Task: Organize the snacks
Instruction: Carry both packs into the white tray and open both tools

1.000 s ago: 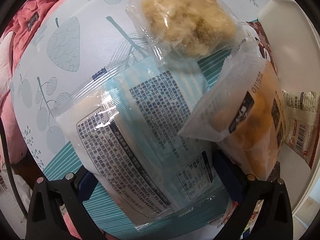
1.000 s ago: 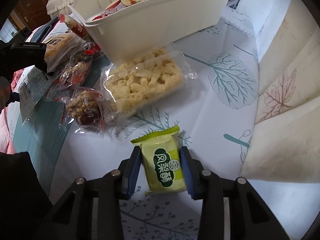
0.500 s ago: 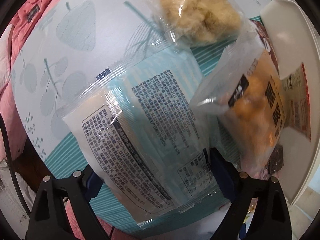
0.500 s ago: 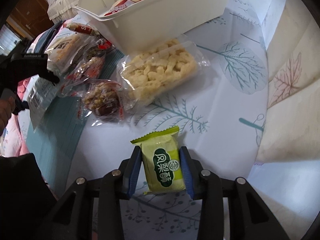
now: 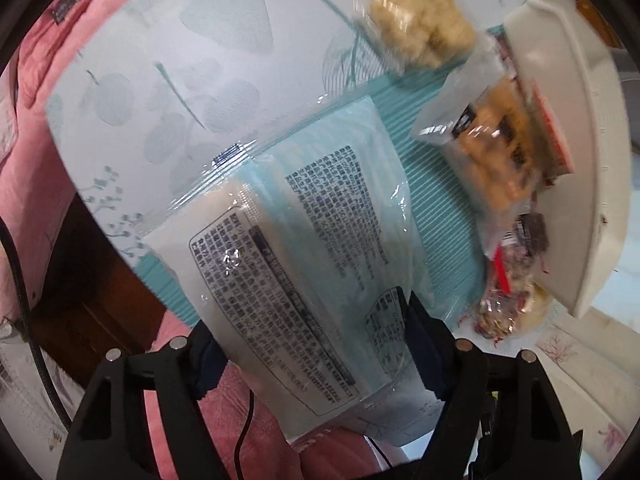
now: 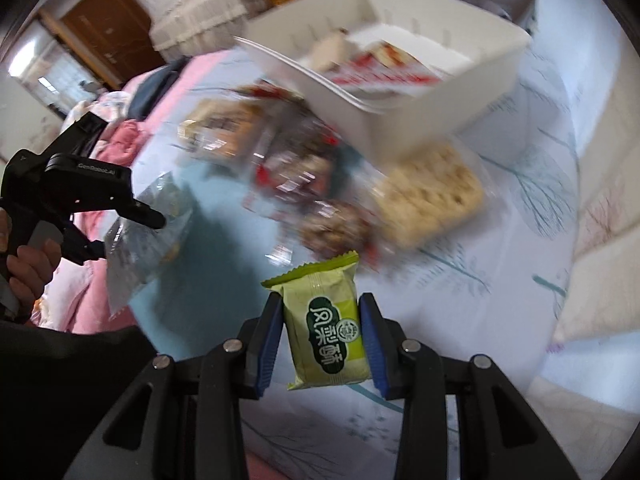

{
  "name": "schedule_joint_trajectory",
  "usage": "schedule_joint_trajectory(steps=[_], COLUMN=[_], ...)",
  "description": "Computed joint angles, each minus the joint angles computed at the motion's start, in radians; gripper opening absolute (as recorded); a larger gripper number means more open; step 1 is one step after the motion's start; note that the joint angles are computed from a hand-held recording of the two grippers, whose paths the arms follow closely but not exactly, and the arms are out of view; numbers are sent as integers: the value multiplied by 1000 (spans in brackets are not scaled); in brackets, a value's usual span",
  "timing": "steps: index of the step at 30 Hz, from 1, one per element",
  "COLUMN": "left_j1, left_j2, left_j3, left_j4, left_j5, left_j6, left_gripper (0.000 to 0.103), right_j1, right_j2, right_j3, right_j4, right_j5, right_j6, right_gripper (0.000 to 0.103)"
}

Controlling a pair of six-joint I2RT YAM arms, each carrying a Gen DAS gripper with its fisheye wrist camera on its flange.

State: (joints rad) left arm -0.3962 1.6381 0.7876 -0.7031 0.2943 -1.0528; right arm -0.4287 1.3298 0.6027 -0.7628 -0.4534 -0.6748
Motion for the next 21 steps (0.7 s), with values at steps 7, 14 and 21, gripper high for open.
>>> schedule_joint_trajectory(steps=[7, 14, 21], left_j1=[83, 153, 147], left_j2=[-190, -116, 10], left_j3=[67, 311, 588], left_j4=[-209, -365, -476], left_j5=[-15, -48, -91], left_j6=[111, 305, 466], left_gripper=[75, 75, 75], right_j1=[133, 195, 231], right_j2=[-53, -75, -71], right_j3=[50, 113, 164], right_j4=[-23, -20, 54], right_j5=[-65, -111, -105], right_j6=[91, 191, 331], right_gripper=[38, 38, 38])
